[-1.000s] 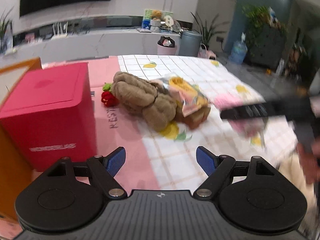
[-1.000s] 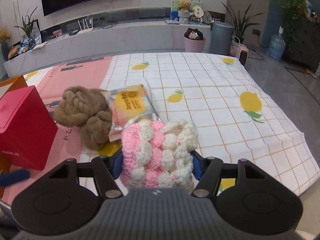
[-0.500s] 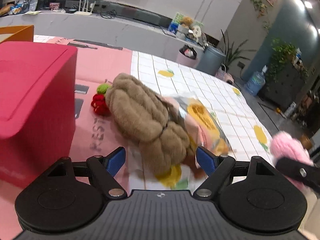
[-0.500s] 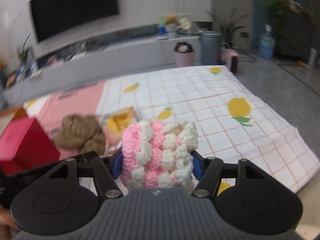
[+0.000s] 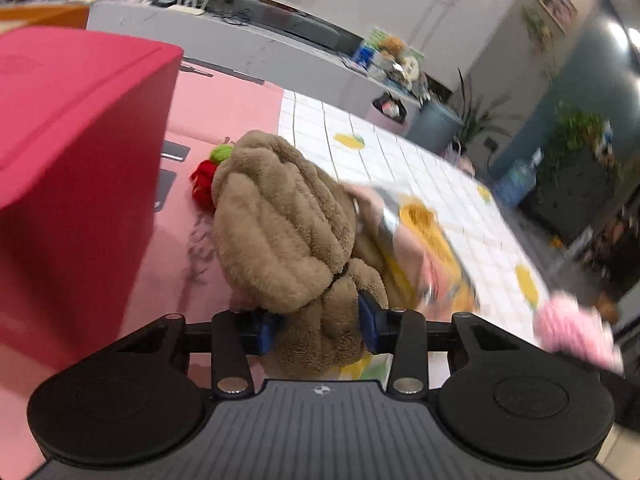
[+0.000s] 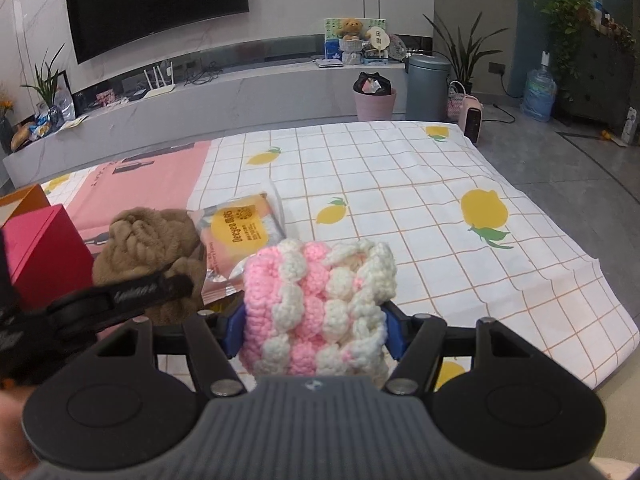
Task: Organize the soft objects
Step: 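Lift the knitted item with the right gripper while the left gripper grasps the brown plush toy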
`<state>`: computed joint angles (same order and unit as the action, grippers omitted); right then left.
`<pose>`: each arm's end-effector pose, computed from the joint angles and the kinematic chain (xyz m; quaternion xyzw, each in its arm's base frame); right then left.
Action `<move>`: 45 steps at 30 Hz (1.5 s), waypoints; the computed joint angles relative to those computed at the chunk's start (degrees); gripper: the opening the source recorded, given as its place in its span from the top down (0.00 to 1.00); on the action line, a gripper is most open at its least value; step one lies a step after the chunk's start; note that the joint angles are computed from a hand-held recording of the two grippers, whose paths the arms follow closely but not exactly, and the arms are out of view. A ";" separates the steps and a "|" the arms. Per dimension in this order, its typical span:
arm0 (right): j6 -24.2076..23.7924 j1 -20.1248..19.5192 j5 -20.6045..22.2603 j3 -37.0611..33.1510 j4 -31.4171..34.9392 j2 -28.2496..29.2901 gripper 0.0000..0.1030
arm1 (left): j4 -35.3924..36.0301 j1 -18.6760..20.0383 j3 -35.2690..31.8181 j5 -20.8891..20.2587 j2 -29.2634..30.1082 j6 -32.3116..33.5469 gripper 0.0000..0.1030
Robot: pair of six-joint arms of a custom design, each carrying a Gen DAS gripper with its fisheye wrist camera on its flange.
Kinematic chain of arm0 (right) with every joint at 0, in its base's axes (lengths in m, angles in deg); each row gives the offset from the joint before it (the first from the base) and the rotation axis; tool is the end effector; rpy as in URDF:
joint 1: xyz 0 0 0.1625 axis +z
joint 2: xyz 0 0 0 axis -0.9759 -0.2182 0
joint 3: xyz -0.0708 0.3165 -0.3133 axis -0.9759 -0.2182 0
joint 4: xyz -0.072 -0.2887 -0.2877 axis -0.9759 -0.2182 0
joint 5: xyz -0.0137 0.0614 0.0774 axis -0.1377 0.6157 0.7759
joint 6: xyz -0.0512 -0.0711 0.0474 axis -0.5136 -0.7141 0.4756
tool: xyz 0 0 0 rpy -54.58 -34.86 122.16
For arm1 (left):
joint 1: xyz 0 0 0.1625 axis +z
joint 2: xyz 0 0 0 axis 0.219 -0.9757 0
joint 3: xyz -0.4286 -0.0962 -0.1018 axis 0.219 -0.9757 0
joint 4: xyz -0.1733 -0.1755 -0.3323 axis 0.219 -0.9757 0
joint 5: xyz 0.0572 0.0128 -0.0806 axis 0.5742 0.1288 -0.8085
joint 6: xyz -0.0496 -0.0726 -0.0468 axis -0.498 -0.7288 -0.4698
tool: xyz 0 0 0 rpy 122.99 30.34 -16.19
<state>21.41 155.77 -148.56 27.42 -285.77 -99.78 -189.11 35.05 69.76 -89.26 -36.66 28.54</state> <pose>-0.0041 -0.5982 0.2056 0.2440 -0.8739 0.3225 0.2696 -0.1928 -0.5293 -0.0499 -0.0241 0.8693 -0.4438 0.2162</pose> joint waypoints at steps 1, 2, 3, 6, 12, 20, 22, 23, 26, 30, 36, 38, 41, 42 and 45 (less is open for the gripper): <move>-0.09 0.00 -0.15 -0.03 0.36 -0.03 0.37 | 1.05 -0.69 1.56 -0.01 -0.80 -0.43 0.59; -0.15 -0.01 -0.22 0.00 0.50 -0.05 0.37 | 1.77 -1.37 3.07 -0.27 -1.57 -0.74 0.60; -0.27 -0.01 -0.26 -0.03 0.68 -0.06 0.37 | 2.88 -2.13 4.69 -0.77 -2.53 -1.33 0.60; -0.73 -0.06 -0.15 0.14 0.95 -0.23 0.37 | 7.90 -4.39 9.62 -2.98 -5.91 -5.50 0.60; -1.16 0.02 0.23 0.49 1.20 -0.56 0.37 | 7.32 -8.97 15.23 -1.38 -6.58 -8.34 0.44; -3.31 0.52 -1.92 0.56 0.99 0.17 0.37 | 4.19 -8.41 11.16 5.40 -3.16 -11.48 0.16; -3.49 0.50 -1.98 0.57 0.93 0.20 0.37 | 8.40 -7.56 10.45 4.29 -4.47 -16.32 0.16; -3.49 0.51 -1.99 0.52 0.95 0.24 0.37 | 8.27 -7.23 10.46 3.35 -4.96 -16.97 0.16; -3.55 0.42 -1.74 0.52 1.56 0.17 0.37 | 7.22 -6.63 9.69 3.93 -4.30 -17.61 0.15; -3.83 0.51 -1.98 0.54 1.28 0.35 0.36 | 12.34 -5.92 8.69 3.98 -4.50 -22.76 0.15; -3.97 0.37 -1.62 0.59 3.12 -0.09 0.37 | 15.02 -5.49 8.33 3.59 -5.16 -23.18 0.33; -4.49 0.45 -1.60 0.66 3.43 -0.15 0.37 | 13.72 -5.07 8.93 1.80 -5.71 -23.05 0.38; -5.17 0.60 -1.70 1.00 2.83 -0.10 0.37 | 12.07 -4.91 9.31 0.47 -5.95 -21.54 0.42; -5.29 0.59 -1.60 1.10 2.88 -0.17 0.37 | 12.27 -5.11 9.28 0.54 -6.07 -20.67 0.43; -5.80 0.60 -1.26 1.31 3.26 -0.38 0.37 | 11.27 -5.90 9.25 1.22 -6.02 -17.79 0.45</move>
